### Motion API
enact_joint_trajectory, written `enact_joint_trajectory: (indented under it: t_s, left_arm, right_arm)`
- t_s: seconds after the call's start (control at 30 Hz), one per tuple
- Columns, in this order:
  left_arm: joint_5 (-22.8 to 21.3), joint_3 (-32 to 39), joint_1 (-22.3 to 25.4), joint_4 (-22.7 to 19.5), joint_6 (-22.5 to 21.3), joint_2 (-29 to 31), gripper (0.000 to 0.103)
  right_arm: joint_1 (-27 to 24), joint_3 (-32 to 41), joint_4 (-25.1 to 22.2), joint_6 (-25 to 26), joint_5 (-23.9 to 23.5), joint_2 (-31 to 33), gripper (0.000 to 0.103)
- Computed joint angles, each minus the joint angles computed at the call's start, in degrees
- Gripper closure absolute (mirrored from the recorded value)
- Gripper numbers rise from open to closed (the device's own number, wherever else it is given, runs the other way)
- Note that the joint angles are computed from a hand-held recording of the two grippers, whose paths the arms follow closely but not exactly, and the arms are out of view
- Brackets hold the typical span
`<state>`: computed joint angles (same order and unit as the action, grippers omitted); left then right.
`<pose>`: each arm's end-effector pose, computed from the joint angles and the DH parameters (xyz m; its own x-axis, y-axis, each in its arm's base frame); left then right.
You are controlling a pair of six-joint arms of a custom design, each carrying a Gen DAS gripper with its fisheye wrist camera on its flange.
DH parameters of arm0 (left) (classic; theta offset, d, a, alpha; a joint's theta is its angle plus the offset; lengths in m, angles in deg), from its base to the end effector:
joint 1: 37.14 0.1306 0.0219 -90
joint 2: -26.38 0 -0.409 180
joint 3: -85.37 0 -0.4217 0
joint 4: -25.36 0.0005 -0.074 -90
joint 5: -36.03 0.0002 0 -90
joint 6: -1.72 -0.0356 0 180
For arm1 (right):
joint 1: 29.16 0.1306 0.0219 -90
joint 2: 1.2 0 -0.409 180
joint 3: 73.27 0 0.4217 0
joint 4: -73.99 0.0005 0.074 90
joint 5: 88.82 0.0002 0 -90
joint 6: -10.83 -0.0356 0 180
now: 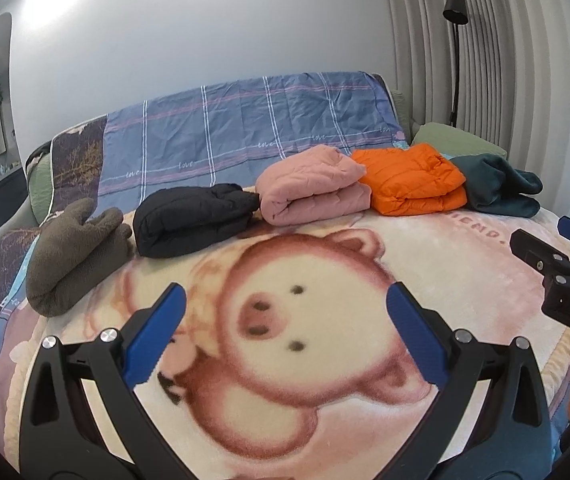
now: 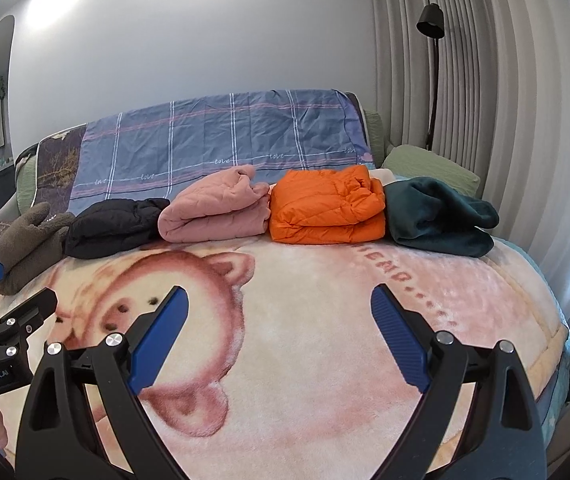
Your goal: Fold large clothes
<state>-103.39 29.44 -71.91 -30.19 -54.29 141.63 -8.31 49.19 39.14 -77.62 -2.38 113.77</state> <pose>0.5733 -0.3657 0.4943 -0.4642 -0.1204 -0.8775 -0.3814 0.9214 0.0753 0.6628 0.2542 0.5058 -0.4183 -0.1882 -0.8886 -0.4182 0.9083 0.0045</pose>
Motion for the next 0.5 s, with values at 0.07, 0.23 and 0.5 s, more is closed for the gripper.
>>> enact_joint_trajectory:
  t_s: [0.07, 0.23, 0.5]
  left_arm:
    - [0.28, -0.73, 0.05, 0.87, -0.08, -0.42, 0.002]
    - [-0.45, -1.32, -0.22, 1.34, -0.66, -0.49, 0.002]
    - [0.00, -1.19, -0.28, 0.37, 0.10, -0.17, 0.002]
  right_arm:
    - [0.08, 0.72, -0.99, 0.01, 0.19, 0.48, 0.010]
    - [0.15, 1.89, -3.02, -0.41, 0.20, 1.30, 0.010]
    - [0.44, 2.60, -4.58, 0.44, 0.40, 1.74, 0.010]
